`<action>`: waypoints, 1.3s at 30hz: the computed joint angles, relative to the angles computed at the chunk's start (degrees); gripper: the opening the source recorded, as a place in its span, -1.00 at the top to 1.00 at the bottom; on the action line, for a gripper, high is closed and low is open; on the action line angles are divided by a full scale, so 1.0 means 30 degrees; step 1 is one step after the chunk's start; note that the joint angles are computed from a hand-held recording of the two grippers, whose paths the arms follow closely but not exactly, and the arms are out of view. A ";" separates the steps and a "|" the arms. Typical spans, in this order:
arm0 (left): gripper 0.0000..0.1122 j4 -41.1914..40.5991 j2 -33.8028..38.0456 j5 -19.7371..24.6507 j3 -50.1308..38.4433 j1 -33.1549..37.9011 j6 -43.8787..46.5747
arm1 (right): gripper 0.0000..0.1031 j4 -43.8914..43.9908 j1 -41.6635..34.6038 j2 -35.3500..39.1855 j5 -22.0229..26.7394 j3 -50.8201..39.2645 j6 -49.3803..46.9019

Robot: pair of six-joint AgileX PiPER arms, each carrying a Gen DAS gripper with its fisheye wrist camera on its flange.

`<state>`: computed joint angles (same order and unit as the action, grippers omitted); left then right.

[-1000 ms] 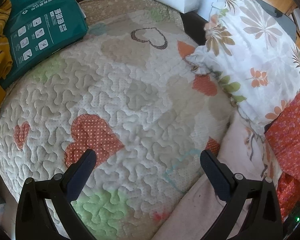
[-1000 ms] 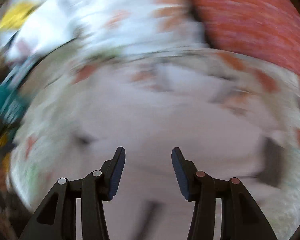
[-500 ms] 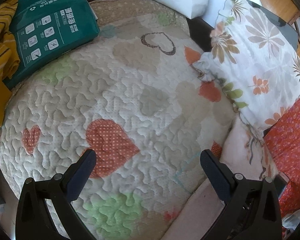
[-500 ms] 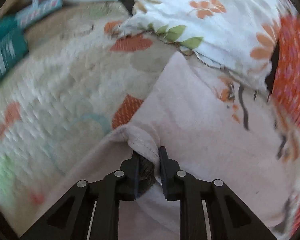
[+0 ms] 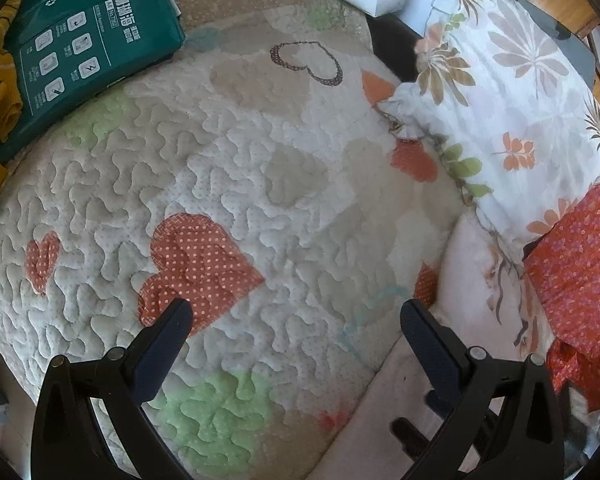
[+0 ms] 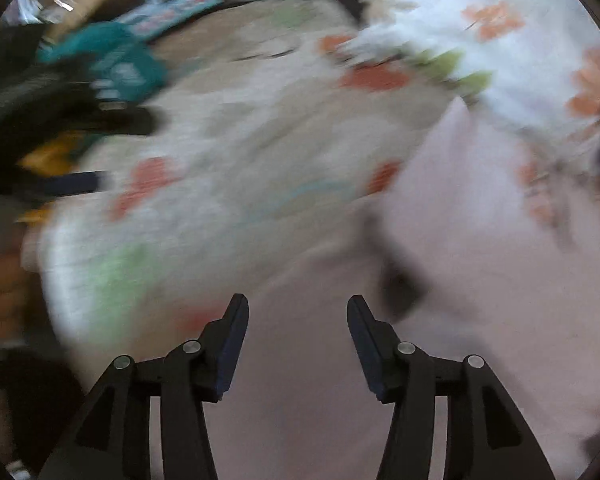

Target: Fold small clothes

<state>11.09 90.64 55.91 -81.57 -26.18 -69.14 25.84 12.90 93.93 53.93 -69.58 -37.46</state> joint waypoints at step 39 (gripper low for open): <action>-0.83 -0.0727 0.0840 -0.0094 -0.0503 0.0169 0.0444 | 0.30 -0.0664 -0.7765 0.5072 -0.2733 -0.5595 0.5593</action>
<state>8.91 93.16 55.63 -83.08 -25.68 -67.81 23.85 -10.39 109.15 45.73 -86.37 -20.68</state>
